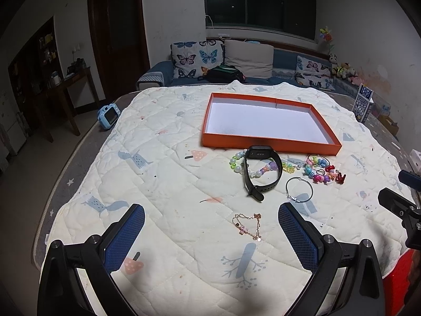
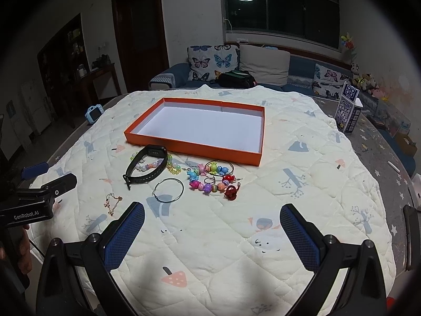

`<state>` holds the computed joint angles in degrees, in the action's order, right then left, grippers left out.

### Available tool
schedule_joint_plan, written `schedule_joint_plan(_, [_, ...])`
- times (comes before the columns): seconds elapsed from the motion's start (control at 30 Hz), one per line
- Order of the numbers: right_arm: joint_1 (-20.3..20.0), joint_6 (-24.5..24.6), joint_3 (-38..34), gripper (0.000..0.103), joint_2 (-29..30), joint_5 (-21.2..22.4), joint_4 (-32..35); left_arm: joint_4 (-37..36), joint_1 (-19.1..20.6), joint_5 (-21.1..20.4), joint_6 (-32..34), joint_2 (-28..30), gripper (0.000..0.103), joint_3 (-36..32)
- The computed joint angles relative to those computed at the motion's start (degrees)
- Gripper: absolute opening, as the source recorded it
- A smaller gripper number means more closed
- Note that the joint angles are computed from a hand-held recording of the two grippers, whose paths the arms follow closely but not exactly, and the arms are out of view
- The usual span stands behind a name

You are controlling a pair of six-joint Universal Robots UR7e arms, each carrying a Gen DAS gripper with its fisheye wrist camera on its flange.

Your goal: Organize jewelry

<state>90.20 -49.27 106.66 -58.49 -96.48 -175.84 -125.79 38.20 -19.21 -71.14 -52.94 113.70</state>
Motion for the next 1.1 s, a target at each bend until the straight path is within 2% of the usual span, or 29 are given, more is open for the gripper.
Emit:
schedule_joint_plan(0.6, [-0.2, 0.1, 0.0, 0.103, 0.0, 0.0, 0.1, 3.1, -0.4, -0.3, -1.8, 0.3, 0.103, -1.1])
schedule_joint_plan(1.1, [-0.2, 0.1, -0.1, 0.103, 0.0, 0.0, 0.3, 0.8, -0.6, -0.3, 0.3, 0.9, 0.103, -1.2])
